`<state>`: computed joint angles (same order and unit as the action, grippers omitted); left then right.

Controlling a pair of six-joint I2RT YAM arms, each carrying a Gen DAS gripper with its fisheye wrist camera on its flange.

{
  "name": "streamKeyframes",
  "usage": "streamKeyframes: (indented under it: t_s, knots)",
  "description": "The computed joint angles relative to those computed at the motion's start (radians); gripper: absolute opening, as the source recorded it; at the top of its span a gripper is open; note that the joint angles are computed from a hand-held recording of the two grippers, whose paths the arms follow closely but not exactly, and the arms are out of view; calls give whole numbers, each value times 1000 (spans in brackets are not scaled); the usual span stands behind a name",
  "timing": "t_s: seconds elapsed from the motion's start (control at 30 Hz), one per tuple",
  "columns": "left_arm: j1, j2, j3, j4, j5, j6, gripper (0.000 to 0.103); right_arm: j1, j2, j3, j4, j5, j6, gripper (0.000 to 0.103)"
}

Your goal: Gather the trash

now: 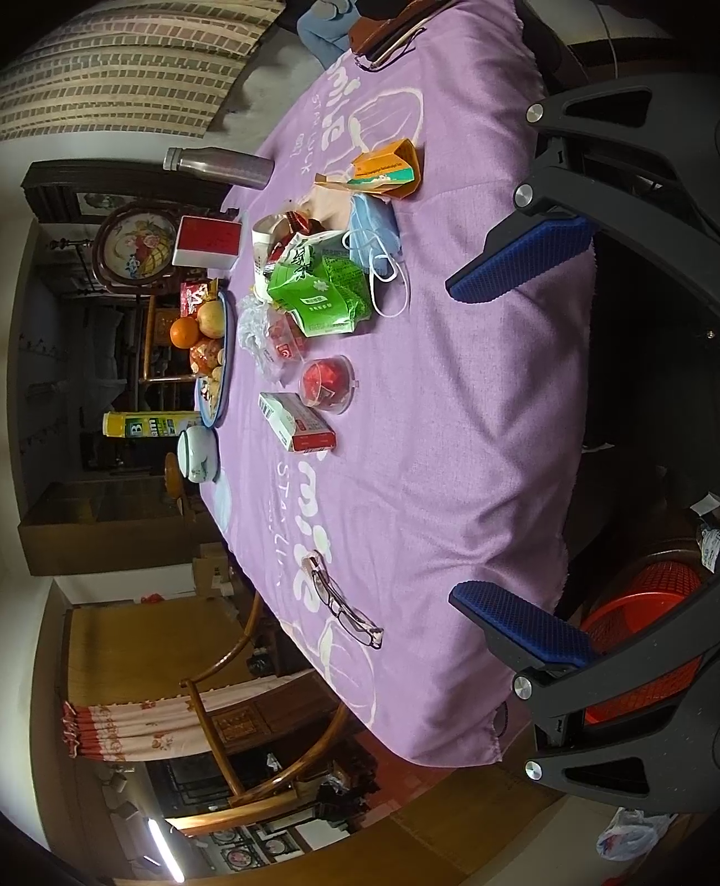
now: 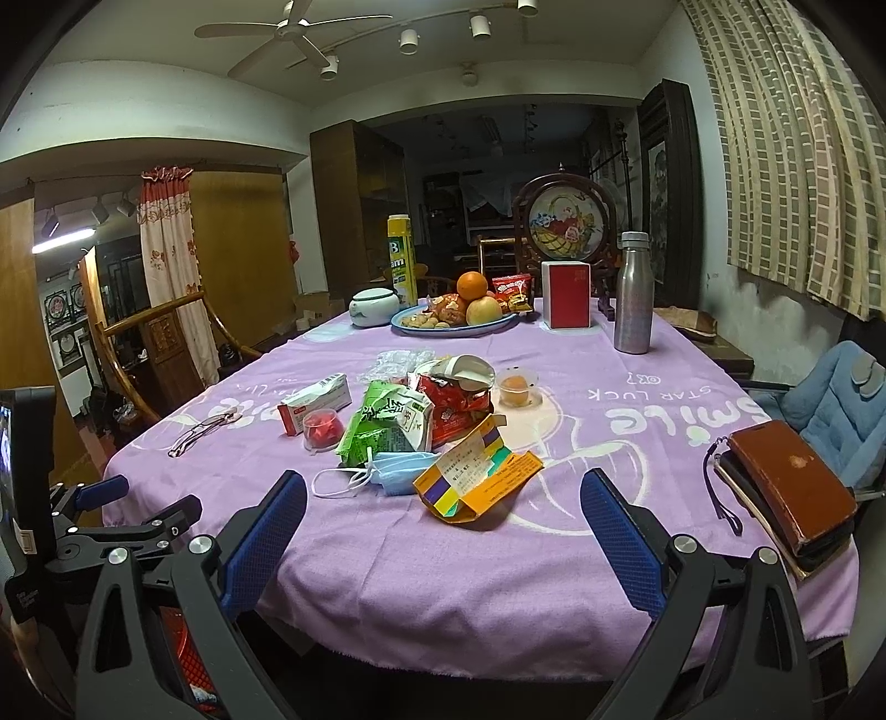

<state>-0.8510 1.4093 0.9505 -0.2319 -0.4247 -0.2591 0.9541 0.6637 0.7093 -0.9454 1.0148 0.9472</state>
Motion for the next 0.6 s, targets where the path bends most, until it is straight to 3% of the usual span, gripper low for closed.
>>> streamKeyframes:
  t_s: [0.6]
  knots:
    - [9,17,6,2,13,0,97,-20,-18,-2,8,-14,-18,97]
